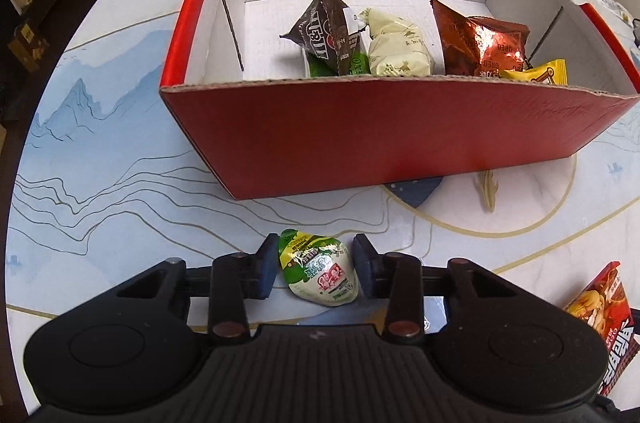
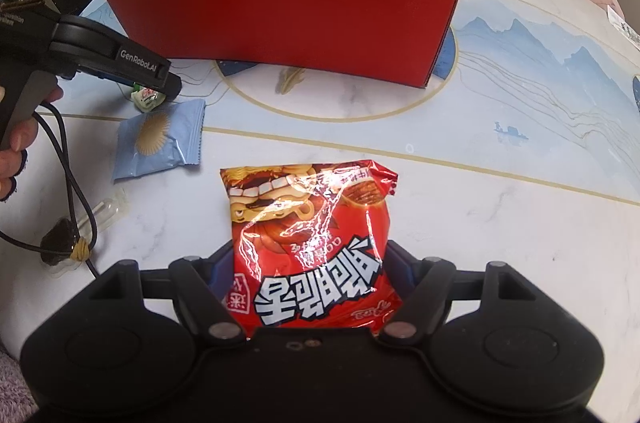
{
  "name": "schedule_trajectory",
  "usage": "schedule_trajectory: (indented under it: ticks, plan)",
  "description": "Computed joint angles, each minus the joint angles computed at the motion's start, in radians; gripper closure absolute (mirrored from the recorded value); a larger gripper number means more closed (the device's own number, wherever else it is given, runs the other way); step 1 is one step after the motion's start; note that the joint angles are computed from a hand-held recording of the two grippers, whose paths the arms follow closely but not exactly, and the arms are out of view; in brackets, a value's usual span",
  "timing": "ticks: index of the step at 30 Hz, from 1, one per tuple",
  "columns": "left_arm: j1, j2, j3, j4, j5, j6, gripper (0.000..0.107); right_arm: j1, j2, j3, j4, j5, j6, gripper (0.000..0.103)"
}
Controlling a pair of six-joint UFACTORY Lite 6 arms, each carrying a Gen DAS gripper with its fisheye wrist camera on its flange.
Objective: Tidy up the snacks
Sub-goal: 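Carry the red snack bag and green candy with both grippers into the red box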
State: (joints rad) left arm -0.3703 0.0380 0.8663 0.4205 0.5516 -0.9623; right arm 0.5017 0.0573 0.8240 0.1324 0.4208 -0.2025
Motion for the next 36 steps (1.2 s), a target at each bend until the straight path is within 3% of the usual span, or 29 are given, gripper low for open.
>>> schedule_trajectory:
  ticks: [15, 26, 36]
  plan:
    - [0.181, -0.25, -0.175, -0.32, -0.036, 0.395, 0.072, 0.084, -0.041, 0.001, -0.14, 0.026, 0.213, 0.029]
    - [0.227, -0.464, -0.149, -0.475, 0.168, 0.631, 0.072, 0.132, -0.055, 0.107, -0.214, 0.139, 0.325, 0.029]
    - [0.262, -0.455, 0.037, -0.505, 0.288, 0.735, 0.072, 0.125, -0.013, 0.302, -0.251, 0.249, 0.339, 0.029]
